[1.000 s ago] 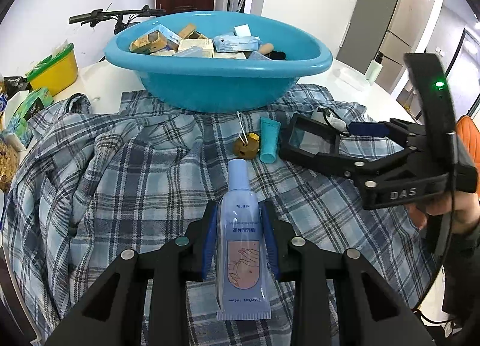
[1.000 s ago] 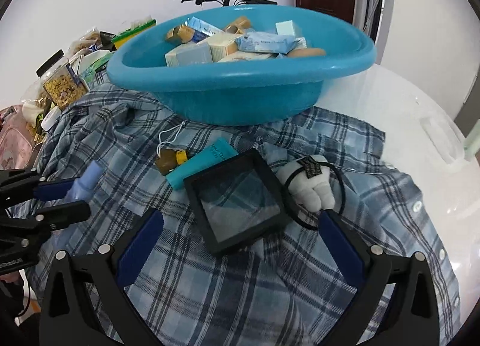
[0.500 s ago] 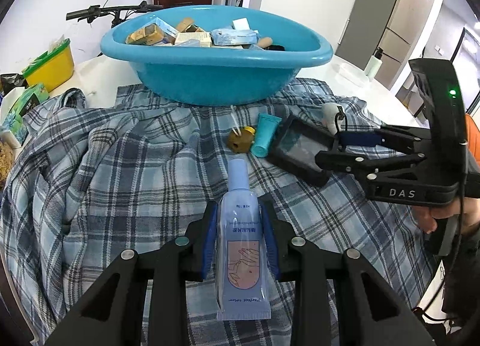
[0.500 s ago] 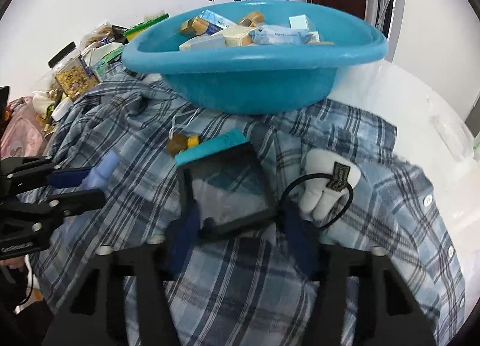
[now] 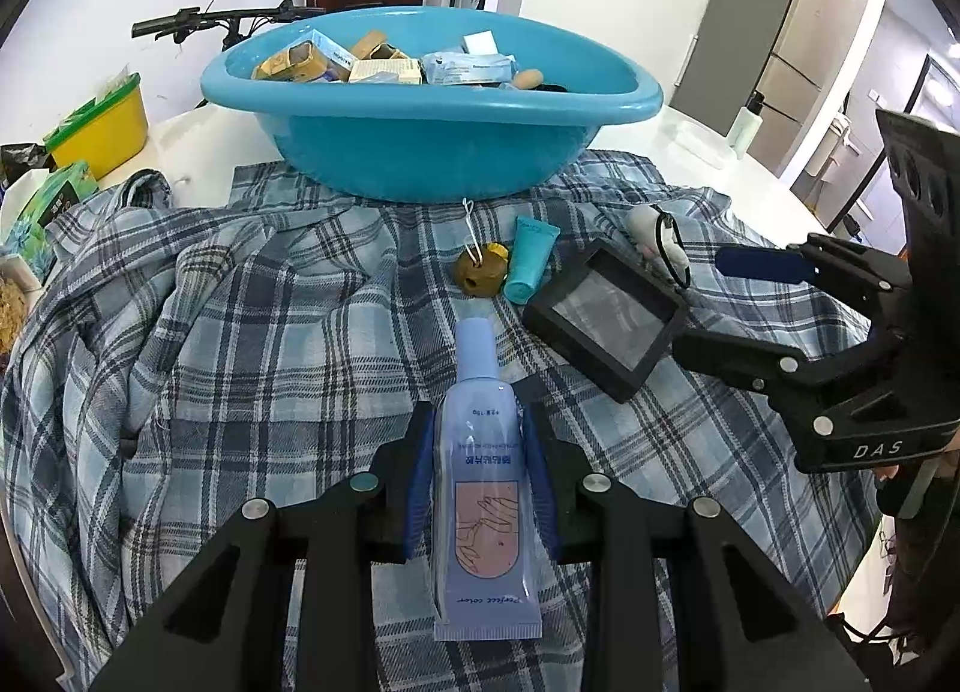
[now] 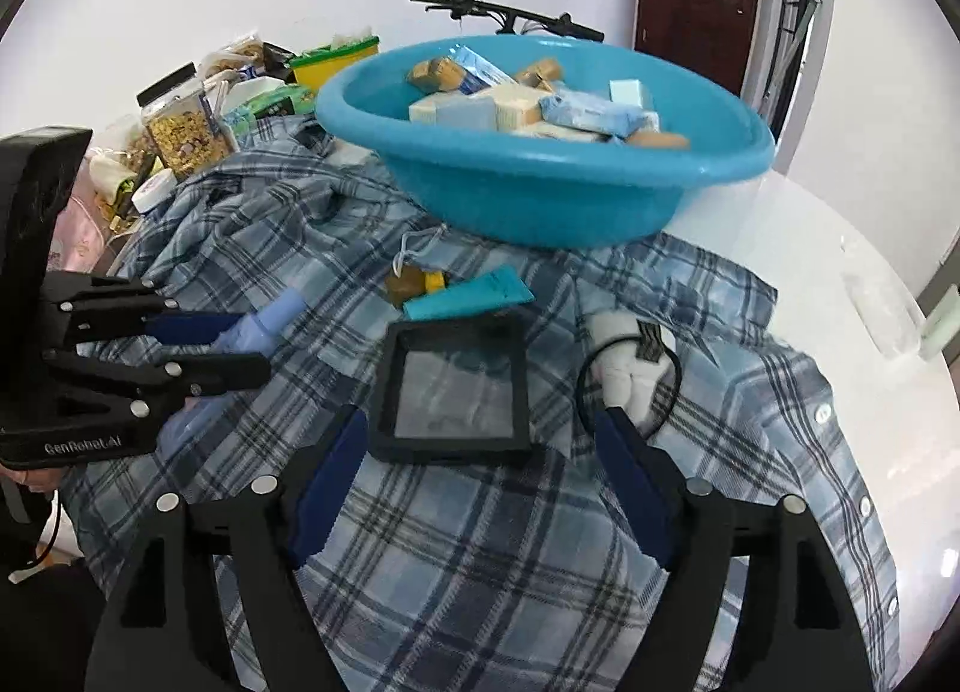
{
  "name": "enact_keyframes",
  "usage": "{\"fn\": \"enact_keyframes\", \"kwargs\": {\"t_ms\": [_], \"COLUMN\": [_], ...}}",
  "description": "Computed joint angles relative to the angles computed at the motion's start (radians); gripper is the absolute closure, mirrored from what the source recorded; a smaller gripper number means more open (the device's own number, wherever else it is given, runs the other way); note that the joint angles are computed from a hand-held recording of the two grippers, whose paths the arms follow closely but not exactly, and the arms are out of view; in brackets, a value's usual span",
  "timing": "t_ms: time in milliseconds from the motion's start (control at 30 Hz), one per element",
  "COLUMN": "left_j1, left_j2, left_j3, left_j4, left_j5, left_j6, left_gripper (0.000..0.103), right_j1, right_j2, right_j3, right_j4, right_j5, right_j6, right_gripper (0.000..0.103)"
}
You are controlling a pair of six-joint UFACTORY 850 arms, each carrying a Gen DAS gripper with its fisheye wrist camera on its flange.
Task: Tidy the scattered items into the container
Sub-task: 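Grasp the black square frame with the right gripper while the left holds the tube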
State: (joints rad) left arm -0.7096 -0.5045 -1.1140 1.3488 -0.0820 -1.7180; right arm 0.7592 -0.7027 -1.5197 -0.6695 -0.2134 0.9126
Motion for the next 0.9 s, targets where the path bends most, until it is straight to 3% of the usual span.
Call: {"fn": "enact_keyframes", "kwargs": {"t_ms": [167, 267, 367, 633, 700, 900], "left_j1": [0.0, 0.003, 0.008, 0.012, 0.01, 0.008], "left_j2": [0.005, 0.012, 0.016, 0.012, 0.011, 0.01], "left_j3": [0.008, 0.018, 0.026, 0.029, 0.027, 0.025], "left_j4": [0.054, 0.109, 0.125, 0.107, 0.088, 0.063], "left_j5": [0.002, 0.0, -0.001, 0.007, 0.008, 0.007], "left_j6": [-0.054, -0.11, -0.133, -0.122, -0.102, -0.078], "left_gripper": [0.072, 0.072, 0.072, 0.072, 0.072, 0.072], "right_j1": [0.004, 0.006, 0.006, -0.001, 0.004, 0.007], "right_j2": [-0.028, -0.059, -0.092, -0.143, -0.138, -0.106], "right_j3": [-0.037, -0.075, -0.114, -0.165, -0.154, -0.112], "right_j4": [-0.029, 0.044, 0.155, 0.221, 0.155, 0.039], "right_j5": [0.029, 0.022, -0.01, -0.068, -0.065, -0.061], "right_j6": [0.0, -0.087, -0.195, -0.234, -0.18, -0.032], "right_gripper": [0.025, 0.021, 0.021, 0.021, 0.034, 0.034]}}
